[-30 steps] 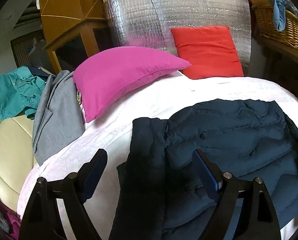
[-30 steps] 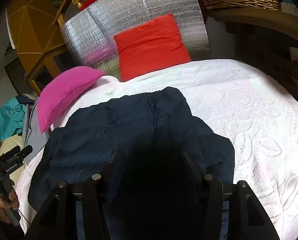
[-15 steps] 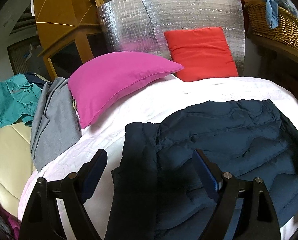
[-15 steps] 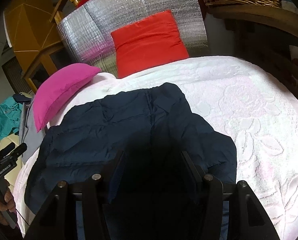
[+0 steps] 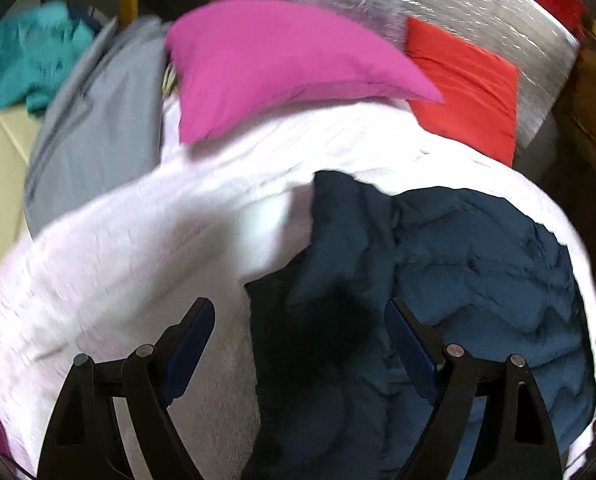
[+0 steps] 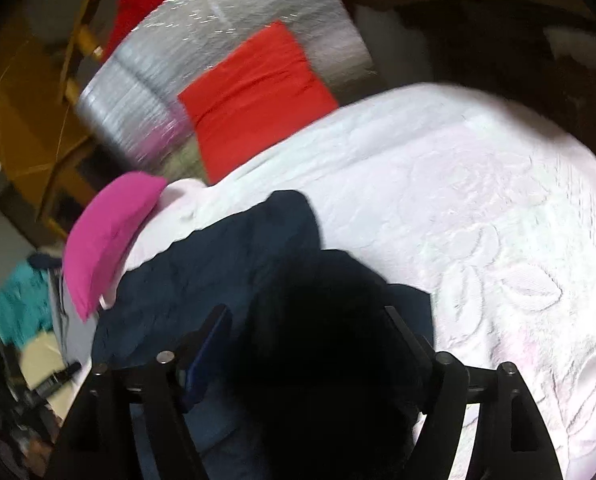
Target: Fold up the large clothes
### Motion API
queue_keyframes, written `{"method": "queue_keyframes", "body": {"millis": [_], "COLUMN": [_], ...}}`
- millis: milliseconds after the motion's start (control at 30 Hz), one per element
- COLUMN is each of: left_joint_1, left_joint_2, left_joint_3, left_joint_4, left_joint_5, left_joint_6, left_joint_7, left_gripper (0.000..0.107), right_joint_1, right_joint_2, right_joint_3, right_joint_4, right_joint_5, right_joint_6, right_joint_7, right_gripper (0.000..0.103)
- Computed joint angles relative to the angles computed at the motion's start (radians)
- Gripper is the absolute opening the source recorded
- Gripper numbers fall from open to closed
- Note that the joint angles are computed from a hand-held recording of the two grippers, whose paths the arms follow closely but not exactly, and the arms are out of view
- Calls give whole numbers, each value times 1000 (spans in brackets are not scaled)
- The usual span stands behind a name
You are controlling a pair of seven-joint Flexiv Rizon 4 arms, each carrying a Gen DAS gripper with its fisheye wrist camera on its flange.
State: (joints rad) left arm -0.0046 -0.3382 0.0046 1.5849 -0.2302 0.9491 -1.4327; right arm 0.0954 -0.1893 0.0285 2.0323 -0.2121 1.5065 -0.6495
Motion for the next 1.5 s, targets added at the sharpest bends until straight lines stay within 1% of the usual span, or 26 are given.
{"method": "queue_keyframes", "body": {"millis": [67,133,167,233,300,367,400,433,467,600,667,800,867,933,967,1000,1033,1067,1100,1133,1167,1200,1267,1367,1433,1500], "left_joint_1": [18,35,36,41,55,62,68,74,80,107,112,107,94,86,84,85,84,83,79,75,75,71,69,62,58,56], "left_joint_2": [-10,-24,-28,-44,-61,-71,-76,-80,-86,-114,-119,-120,-118,-115,-108,-107,-104,-104,-98,-92,-88,-82,-64,-39,-25,-5], "left_joint_3": [-12,-22,-21,-20,-28,-33,-39,-44,-51,-75,-80,-88,-87,-90,-91,-95,-96,-96,-96,-96,-92,-89,-90,-89,-86,-89], "left_joint_4": [-9,-21,-25,-43,-61,-71,-74,-76,-80,-87,-81,-71,-68,-58,-47,-40,-28,-25,-13,-1,11,18,42,78,88,112], "left_joint_5": [-40,-83,-89,-98,-122,-144,-162,-180,-201,-298,-335,-379,-371,-383,-392,-411,-430,-440,-450,-457,-459,-457,-472,-489,-484,-505], "left_joint_6": [-46,-97,-111,-158,-217,-249,-267,-284,-303,-388,-398,-402,-397,-384,-379,-377,-364,-355,-340,-324,-316,-305,-288,-252,-236,-220], "left_joint_7": [10,19,15,4,16,19,26,37,49,82,95,118,131,137,139,142,137,132,131,128,131,121,123,135,153,175], "left_gripper": [87,87,87,87,87,87,87,88,89,91,94,95,96,96,96,96,95,95,95,89,81,77,64,53,48,44], "right_joint_1": [-53,-134,-159,-186,-219,-275,-319,-334,-337,-355,-338,-318,-278,-222,-194,-152,-118,-101,-77,-71,-75,-70,-49,-15,5,14], "right_joint_2": [-15,-36,-44,-56,-75,-99,-119,-129,-132,-141,-148,-146,-137,-130,-128,-123,-118,-116,-111,-107,-106,-102,-95,-74,-60,-49], "right_joint_3": [57,146,167,184,211,263,301,312,314,317,299,274,246,210,192,169,150,140,125,128,136,140,132,119,108,104], "right_joint_4": [-35,-98,-120,-152,-200,-262,-307,-328,-335,-377,-390,-406,-398,-386,-377,-360,-342,-331,-313,-304,-302,-293,-269,-216,-175,-143], "right_joint_5": [95,261,333,439,553,708,817,866,901,1034,1055,1120,1084,1022,981,906,836,793,736,716,717,710,655,566,504,459], "right_joint_6": [-38,-113,-142,-185,-244,-321,-371,-395,-395,-455,-465,-504,-518,-508,-500,-484,-470,-459,-446,-435,-427,-409,-380,-318,-278,-252], "right_joint_7": [-70,-200,-245,-311,-401,-544,-650,-701,-742,-872,-897,-959,-954,-928,-900,-851,-801,-768,-718,-699,-699,-687,-641,-555,-503,-453], "right_gripper": [79,80,81,82,83,84,85,90,93,99,102,102,103,101,97,94,87,76,71,61,55,52,48,43,42,41]}}
